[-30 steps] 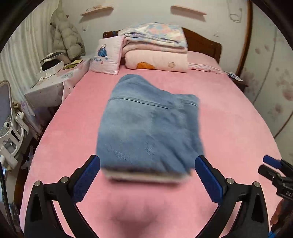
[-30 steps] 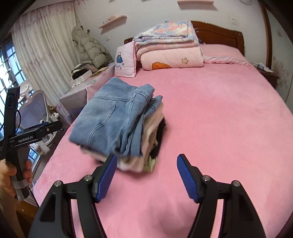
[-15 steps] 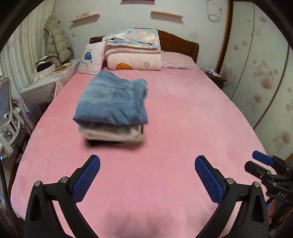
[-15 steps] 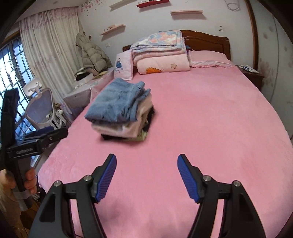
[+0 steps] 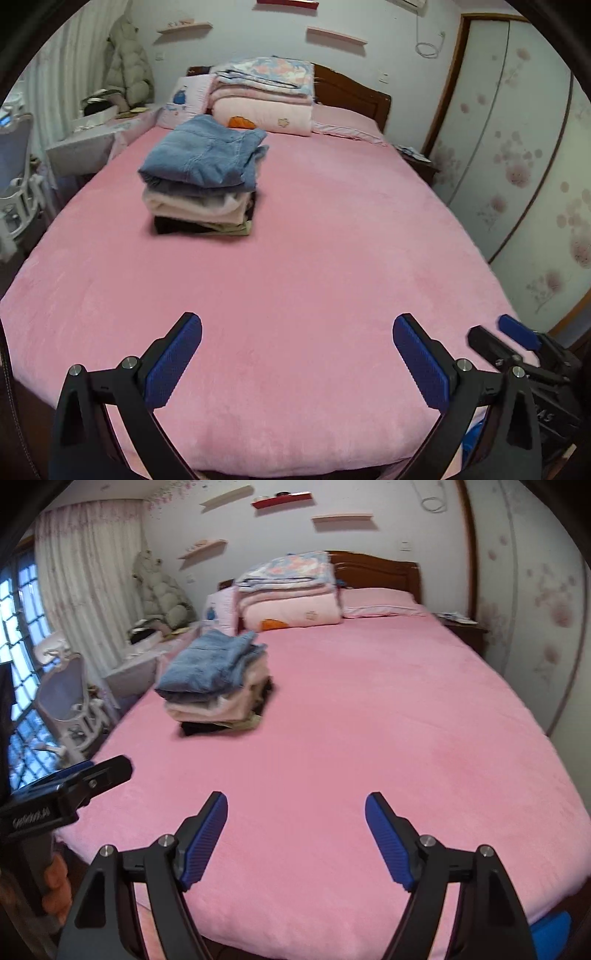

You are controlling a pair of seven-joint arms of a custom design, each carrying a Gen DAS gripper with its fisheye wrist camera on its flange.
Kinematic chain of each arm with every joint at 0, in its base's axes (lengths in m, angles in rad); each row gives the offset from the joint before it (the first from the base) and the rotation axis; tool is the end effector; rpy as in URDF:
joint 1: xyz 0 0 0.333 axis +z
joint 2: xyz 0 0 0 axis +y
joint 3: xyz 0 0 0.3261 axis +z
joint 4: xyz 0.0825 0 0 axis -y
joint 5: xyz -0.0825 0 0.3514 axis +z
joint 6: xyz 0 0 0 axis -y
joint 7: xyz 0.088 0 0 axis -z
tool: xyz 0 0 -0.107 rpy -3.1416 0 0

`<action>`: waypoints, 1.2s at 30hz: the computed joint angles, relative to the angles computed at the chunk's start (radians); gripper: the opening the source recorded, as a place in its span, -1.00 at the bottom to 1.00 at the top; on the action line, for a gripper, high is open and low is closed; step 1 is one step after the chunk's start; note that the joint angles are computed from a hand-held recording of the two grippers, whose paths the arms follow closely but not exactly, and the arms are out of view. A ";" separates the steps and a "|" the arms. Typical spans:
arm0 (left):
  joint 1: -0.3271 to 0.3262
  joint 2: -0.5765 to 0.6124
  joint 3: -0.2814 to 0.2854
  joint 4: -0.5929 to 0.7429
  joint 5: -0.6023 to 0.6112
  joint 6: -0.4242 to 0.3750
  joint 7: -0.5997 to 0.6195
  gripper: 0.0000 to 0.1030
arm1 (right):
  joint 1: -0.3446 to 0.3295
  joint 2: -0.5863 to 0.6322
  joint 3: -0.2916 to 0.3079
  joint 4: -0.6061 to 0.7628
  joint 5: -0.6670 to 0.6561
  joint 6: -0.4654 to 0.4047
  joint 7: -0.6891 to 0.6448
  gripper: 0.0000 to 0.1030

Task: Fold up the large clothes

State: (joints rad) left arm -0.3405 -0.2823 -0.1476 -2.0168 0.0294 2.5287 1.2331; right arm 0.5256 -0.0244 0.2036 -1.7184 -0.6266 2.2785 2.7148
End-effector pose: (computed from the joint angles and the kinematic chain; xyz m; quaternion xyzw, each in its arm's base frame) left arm 0.4252 -0.2390 0.6794 -0.5914 0.7078 -0.3468 0.1703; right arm 0.4308 0.3681 0.6633 -0.6022 0.6941 -0.2398 0.3132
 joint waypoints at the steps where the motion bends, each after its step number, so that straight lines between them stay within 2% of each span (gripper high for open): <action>1: 0.009 -0.015 -0.015 -0.021 0.025 0.003 -0.029 1.00 | 0.003 -0.017 0.003 -0.023 -0.007 0.001 0.019 0.50; 4: 0.030 -0.067 -0.062 -0.083 0.119 -0.013 -0.142 1.00 | 0.006 -0.059 0.016 -0.078 -0.023 0.013 0.064 0.51; 8: 0.012 -0.100 -0.079 -0.108 0.187 -0.064 -0.203 1.00 | 0.009 -0.083 0.036 -0.097 -0.069 -0.040 0.102 0.51; 10: -0.006 -0.111 -0.074 -0.116 0.196 -0.077 -0.205 1.00 | 0.009 -0.092 0.040 -0.106 -0.078 -0.047 0.111 0.51; 13: -0.035 -0.135 -0.052 -0.141 0.177 -0.055 -0.196 1.00 | 0.010 -0.097 0.044 -0.116 -0.084 -0.042 0.111 0.51; 19: -0.026 -0.150 -0.065 -0.145 0.229 -0.069 -0.232 1.00 | 0.021 -0.087 0.049 -0.116 -0.068 -0.040 0.083 0.51; 36: -0.032 -0.147 -0.062 -0.136 0.246 -0.114 -0.278 0.99 | 0.029 -0.089 0.050 -0.117 -0.063 -0.028 0.062 0.51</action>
State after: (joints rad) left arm -0.3724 -0.4294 -0.2097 -2.1533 0.2751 2.4146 0.9553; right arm 0.5542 -0.1137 0.2531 -1.8353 -0.6900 2.2504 2.7767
